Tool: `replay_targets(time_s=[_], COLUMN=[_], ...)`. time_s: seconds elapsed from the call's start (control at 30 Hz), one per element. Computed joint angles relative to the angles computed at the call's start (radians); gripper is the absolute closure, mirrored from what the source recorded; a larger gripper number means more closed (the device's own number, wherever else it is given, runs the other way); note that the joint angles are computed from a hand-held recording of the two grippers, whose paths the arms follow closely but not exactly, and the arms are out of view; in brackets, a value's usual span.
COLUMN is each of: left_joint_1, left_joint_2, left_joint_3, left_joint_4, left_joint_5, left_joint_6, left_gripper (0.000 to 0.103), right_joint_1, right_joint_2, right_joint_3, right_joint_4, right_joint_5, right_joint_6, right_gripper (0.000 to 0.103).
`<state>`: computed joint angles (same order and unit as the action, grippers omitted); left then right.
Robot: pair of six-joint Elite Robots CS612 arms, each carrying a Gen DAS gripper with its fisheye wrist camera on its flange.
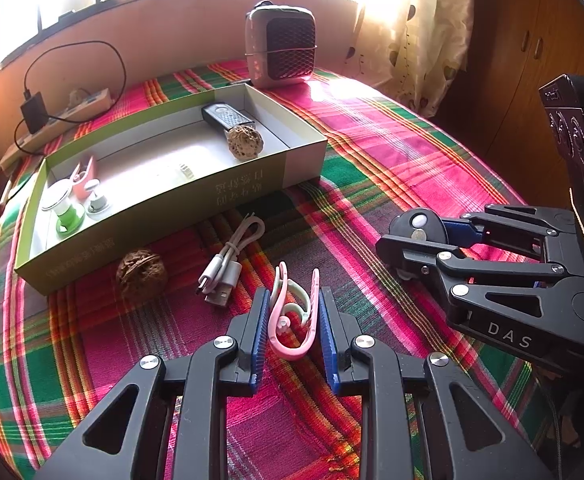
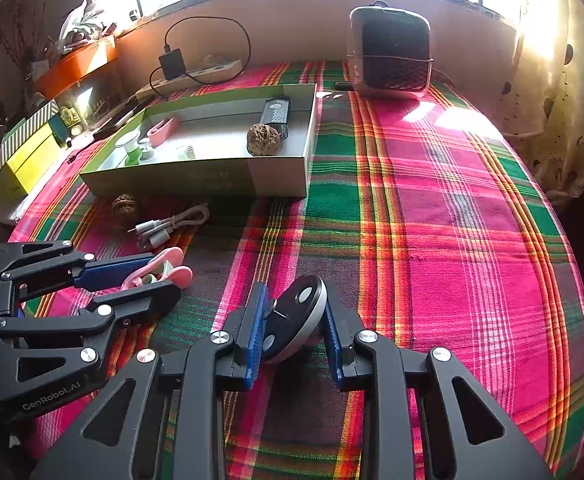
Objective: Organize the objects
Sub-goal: 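Lift and carry the black disc device and pink clip in both tools toward the box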
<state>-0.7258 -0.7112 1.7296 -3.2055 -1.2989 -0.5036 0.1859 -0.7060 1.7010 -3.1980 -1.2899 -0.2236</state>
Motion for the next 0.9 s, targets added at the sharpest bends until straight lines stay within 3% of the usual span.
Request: replay_targets(time_s=[0.5, 0.9], left_joint_1=[0.002, 0.028], left_joint_2=[-0.035, -0.059], left_joint_3=[0.046, 0.077], left_joint_4=[-0.059, -0.065], left_joint_5=[0.074, 0.151], left_joint_6=[-0.035, -0.093], left_gripper=[0.081, 0.081], right_joint_1=[0.000, 0.016], right_joint_2=[-0.011, -0.009], right_joint_3=[-0.005, -0.051], right_joint_4=[-0.020, -0.015], right_joint_5=[0.020, 0.043], right_joint_6=[0.009, -0.006], right_gripper=[0.076, 0.076])
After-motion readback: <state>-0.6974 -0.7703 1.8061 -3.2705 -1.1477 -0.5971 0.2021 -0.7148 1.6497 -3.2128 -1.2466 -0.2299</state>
